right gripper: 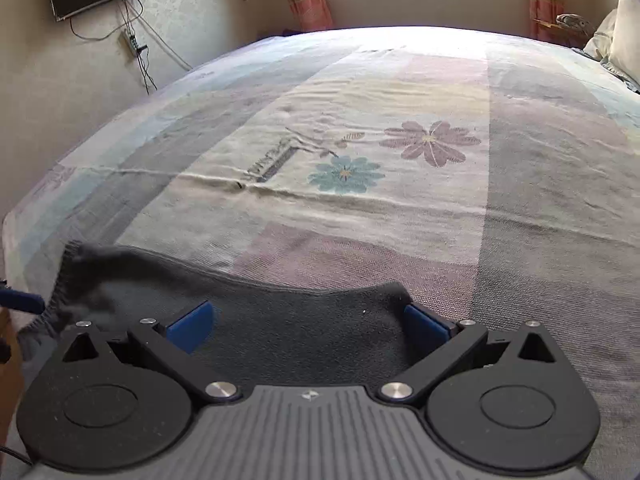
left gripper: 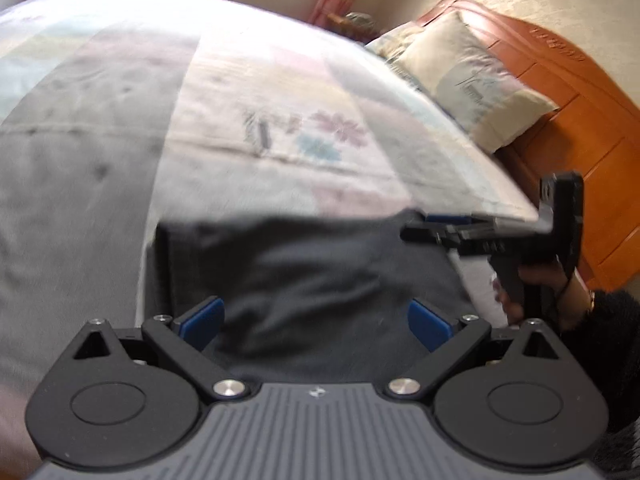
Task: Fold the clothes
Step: 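Bring both open grippers to opposite ends of the folded grey bundle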
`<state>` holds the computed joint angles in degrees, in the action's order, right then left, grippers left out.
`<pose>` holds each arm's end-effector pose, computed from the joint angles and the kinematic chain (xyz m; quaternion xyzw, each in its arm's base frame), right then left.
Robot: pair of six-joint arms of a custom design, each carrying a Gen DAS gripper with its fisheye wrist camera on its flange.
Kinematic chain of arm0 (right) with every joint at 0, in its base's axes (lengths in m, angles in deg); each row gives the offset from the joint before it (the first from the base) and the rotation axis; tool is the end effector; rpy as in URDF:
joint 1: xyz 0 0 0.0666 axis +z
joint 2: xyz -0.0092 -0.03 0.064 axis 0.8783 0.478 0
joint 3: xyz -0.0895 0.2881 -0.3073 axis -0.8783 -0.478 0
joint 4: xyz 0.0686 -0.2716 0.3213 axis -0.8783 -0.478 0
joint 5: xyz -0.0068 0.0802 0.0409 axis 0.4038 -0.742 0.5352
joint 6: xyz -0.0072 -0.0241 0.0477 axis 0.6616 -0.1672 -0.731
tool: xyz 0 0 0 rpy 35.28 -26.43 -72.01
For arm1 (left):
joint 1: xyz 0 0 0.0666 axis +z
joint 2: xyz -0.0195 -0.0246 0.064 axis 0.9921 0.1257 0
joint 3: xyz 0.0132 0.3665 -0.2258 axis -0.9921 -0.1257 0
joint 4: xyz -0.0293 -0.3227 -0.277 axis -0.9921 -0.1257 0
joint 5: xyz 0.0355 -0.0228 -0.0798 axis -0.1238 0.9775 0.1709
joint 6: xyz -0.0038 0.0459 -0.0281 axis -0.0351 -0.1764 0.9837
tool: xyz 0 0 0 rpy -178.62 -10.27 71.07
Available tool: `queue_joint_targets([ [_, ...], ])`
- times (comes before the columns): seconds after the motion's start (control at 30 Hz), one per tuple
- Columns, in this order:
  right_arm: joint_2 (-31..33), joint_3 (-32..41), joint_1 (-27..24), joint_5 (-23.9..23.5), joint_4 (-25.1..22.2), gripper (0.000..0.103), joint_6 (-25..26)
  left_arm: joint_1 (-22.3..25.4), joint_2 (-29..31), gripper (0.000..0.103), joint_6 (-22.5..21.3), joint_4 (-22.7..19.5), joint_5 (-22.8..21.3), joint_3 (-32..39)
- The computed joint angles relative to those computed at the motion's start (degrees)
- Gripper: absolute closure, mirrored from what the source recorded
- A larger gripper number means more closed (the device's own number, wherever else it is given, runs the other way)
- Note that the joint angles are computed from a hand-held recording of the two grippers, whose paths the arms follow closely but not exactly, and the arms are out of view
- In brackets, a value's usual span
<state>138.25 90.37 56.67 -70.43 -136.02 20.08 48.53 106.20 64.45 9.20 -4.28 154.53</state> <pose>0.5065 -0.0197 0.4821 -0.2891 0.8668 0.2473 0.3223 0.3363 -0.2240 0.5197 -0.0620 0.9109 -0.1914 0.3602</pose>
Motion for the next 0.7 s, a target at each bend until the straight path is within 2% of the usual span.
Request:
queue_joint_targets([
  [0.13, -2.7, -1.0, -2.33, -2.75, -3.55, 0.0, 1.45, 2.81, 3.78, 0.005, -4.7, -0.19, 1.17, 1.73],
  [0.2, -3.96, -1.71, -3.66, -4.23, -5.92, 0.0, 2.5, 4.86, 5.77, 0.005, -4.84, -0.41, 2.09, 1.87],
  [0.27, -5.31, -2.85, -4.77, -5.31, -7.68, 0.0, 3.24, 6.3, 6.37, 0.005, -6.17, 2.17, 2.12, 1.04],
  [0.37, -7.11, -4.5, -5.96, -5.75, -9.26, 0.0, 4.02, 7.26, 7.86, 0.005, -6.31, 0.56, 2.38, 3.07],
  [0.43, -7.88, -5.13, -6.43, -6.07, -10.21, 0.0, 4.67, 6.62, 7.63, 0.005, -5.62, -0.74, 1.69, 4.07],
  [0.53, -8.55, -5.69, -6.53, -6.43, -11.44, 0.0, 5.65, 3.66, 5.51, 0.005, -6.9, -1.94, -0.62, 4.05],
  [0.6, -8.81, -5.95, -6.33, -6.59, -12.16, 0.0, 6.3, 1.83, 3.63, 0.005, -7.17, -1.96, -0.28, 3.01],
  [0.7, -9.1, -6.54, -5.92, -6.24, -12.91, 0.0, 6.86, 0.35, 1.87, 0.005, -4.4, -3.11, 1.06, 0.54],
])
